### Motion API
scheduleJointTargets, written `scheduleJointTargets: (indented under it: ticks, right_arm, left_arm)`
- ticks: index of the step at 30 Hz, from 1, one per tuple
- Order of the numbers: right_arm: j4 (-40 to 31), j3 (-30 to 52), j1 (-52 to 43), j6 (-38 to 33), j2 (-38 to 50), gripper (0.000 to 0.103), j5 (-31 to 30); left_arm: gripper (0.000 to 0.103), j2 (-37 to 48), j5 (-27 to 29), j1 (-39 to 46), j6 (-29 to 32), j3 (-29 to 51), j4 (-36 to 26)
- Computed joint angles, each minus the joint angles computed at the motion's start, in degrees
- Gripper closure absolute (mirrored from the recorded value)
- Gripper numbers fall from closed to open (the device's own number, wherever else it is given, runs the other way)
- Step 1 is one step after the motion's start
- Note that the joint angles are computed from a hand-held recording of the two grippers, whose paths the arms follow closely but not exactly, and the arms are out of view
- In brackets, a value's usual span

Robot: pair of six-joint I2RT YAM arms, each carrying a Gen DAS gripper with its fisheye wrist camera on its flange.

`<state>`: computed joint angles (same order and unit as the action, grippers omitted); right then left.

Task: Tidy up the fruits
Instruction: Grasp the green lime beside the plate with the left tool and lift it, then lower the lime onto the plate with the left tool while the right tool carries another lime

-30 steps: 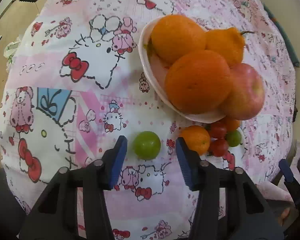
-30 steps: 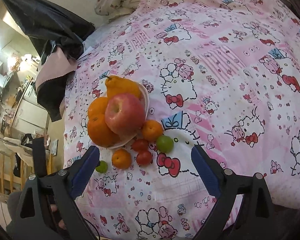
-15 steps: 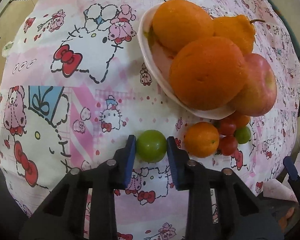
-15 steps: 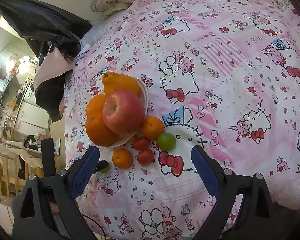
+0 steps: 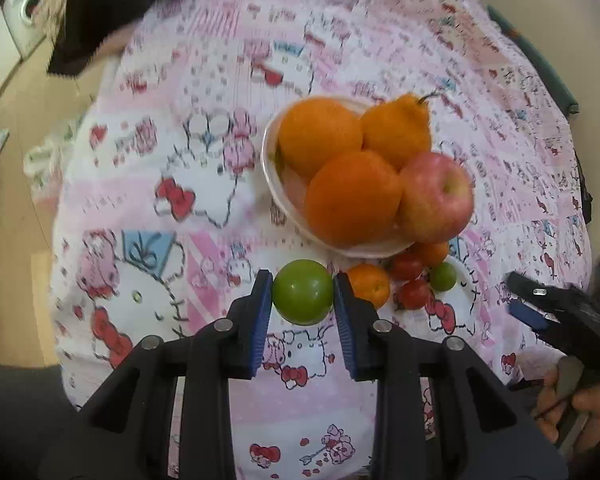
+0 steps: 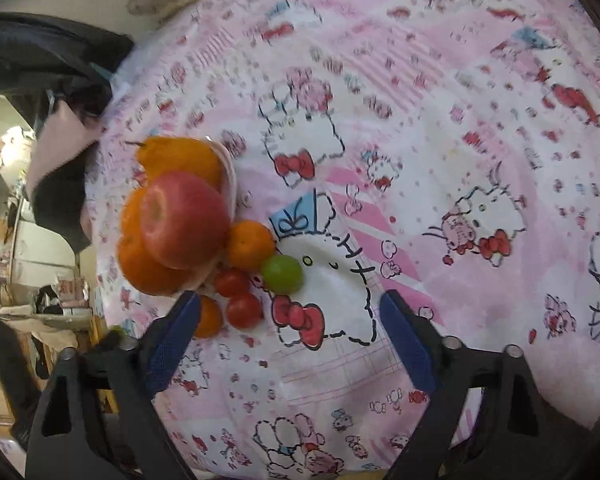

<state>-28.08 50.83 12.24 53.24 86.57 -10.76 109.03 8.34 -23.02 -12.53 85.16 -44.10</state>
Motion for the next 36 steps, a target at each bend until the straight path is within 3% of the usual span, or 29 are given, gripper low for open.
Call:
scheduleJointTargets:
  ticks: [6,13,22,24,27,36]
  right_arm:
    - [-2.3,6.6,3.0,-4.9,9.7,0.032,1.0]
    - [-6.1,16.1,6.5,-10.3,21.6,0.041,7.8]
    - [-8.0,19.1,6.8,-14.1,24.6,0.048,9.7]
    - [-7.8,19.0,7.1,-14.3,24.5,0.06,9.8]
    - [-7.4,19.0,7.4,-13.8,24.4,0.067,9.4]
    - [-5.4,15.7,7.8,-11.9,20.3,0.068,8.4]
  left_arm:
    - [0.076,-1.6,-1.1,-0.2,0.8,0.1,0.7]
    - [0.076,-2.5,-2.1,-0.2,1.4,-1.2,1.7]
    - [0.076,-1.8,-2.4,-0.3,0.5,-0.9,2.0]
    - [0.076,-1.9,-2.6,-0.4,0.6,-1.1,2.2]
    - [0.076,-2.1,-2.9,-0.4,0.7,-1.5,2.4]
    - [0.076,-3.1,-3.6,0.8,0.7,-3.1,3.4]
